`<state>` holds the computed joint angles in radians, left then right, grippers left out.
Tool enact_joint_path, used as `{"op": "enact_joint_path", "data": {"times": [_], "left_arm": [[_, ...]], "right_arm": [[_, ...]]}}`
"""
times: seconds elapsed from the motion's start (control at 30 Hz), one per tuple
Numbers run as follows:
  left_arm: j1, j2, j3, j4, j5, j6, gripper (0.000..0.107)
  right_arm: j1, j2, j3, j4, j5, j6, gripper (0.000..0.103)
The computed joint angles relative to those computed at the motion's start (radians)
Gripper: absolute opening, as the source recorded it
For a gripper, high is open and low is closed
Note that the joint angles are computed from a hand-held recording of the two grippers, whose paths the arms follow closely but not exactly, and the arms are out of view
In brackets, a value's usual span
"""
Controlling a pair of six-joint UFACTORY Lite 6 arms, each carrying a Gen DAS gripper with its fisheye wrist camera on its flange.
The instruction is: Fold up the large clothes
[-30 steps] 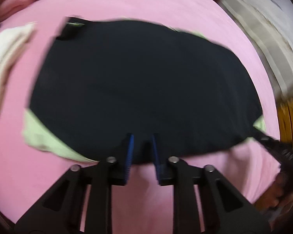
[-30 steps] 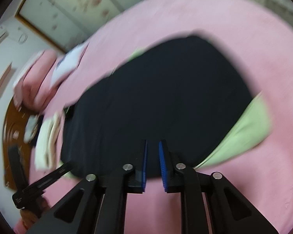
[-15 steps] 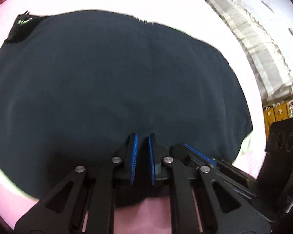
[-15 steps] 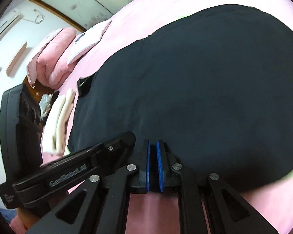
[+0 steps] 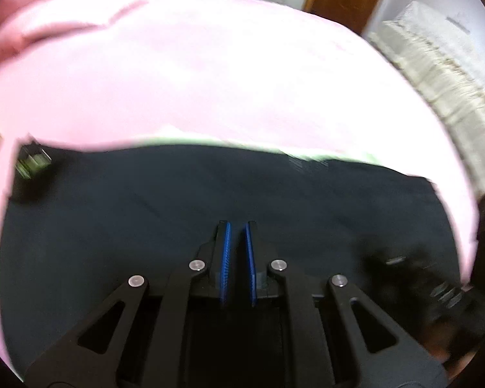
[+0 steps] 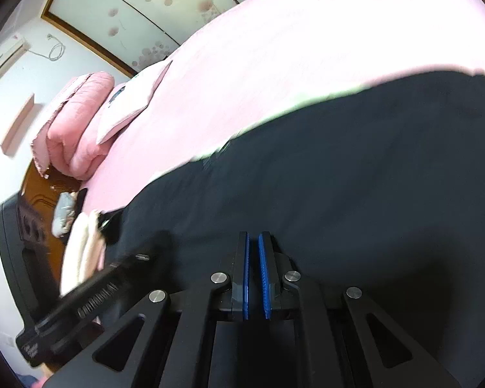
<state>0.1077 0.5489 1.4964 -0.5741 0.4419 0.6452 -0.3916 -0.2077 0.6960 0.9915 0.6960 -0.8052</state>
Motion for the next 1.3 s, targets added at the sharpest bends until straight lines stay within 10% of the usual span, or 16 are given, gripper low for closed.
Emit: {"op": "enact_joint_path", "data": {"times": [0.2,0.4,0.57,0.77,0.97,1.3], "left_arm": [[0.108,0.222,0.297,0.462,-0.06,-0.377,0.009],[0.201,0.454,0.643,0.435,0.058,-0.216,0.003],[0.137,0.289,0.415,0.564,-0.011,-0.386,0.003],[0.058,-0.116,-0.067,0.097,0.099,-0.065,0.003],[-0.023,-0.389,-0.422,0.165,0.139,-0.08,0.003],[0.217,-0.562,-0.622,0.346,0.121,-0.107,0.002]], "right_arm": [[-0.231,0.241,0.224,-0.065,-0.05,-0.125,0.0],[-0.454,0.39,0.386,-0.149,-0.139,-0.147,0.0],[-0.331,0.278,0.336,-0.359,-0.257,0.096,0.001],[-0.096,0.059,0.154,-0.087,0.073,0.035,0.001],[0.139,-0.071,-0.035,-0.112,0.121,0.088,0.001],[-0.231,0.009,-0.036,-0.218,0.271,-0.146,0.001]]}}
